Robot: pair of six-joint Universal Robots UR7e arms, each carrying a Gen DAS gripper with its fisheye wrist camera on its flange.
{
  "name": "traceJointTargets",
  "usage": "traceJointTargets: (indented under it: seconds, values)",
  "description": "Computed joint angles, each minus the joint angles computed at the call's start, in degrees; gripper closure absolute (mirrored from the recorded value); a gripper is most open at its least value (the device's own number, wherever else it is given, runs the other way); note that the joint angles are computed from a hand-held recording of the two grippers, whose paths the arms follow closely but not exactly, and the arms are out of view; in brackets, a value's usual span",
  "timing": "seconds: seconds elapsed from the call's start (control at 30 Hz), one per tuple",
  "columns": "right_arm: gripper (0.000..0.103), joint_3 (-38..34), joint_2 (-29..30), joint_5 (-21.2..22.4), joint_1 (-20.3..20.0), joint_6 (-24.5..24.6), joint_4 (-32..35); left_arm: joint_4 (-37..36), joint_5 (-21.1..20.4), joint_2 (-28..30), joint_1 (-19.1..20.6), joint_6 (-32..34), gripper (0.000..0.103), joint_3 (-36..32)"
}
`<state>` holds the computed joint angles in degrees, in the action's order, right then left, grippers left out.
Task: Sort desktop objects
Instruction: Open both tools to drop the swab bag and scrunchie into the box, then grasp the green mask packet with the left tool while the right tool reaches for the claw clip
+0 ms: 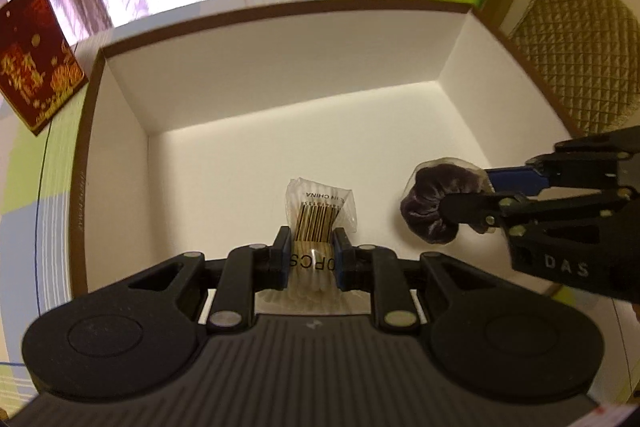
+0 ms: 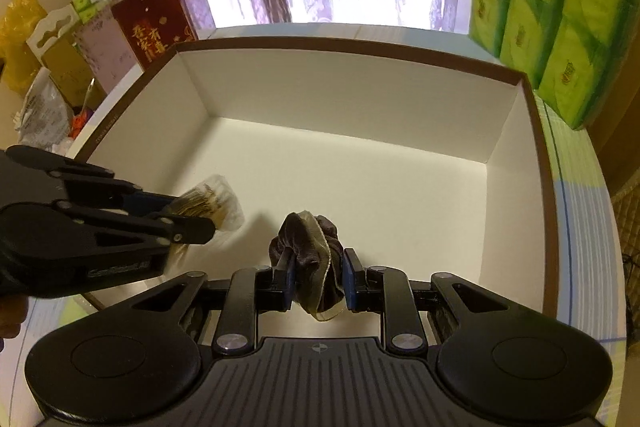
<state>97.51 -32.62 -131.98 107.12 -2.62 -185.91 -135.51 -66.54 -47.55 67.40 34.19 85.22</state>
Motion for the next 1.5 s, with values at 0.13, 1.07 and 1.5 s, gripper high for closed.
traceJointTargets:
  seconds: [0.13,1.07,1.5]
  values:
    - [0.025,-0.17,1.30,-2.79,0.89,-3.38,-3.17,-1.38,1.15,0.13,-0.07,-0.76,0.052,0.11]
    - [0.022,14.07,-1.35,-8.17,9.20,-0.05,-22.17,-1.27,-4.00,-20.63,2.03,-0.79,0.051,14.22]
    - [0.022,27.07,-6.15,-9.87,9.97,20.76,-16.74,2.72,-5.18,-24.88,5.14,-5.04,0.057,20.46]
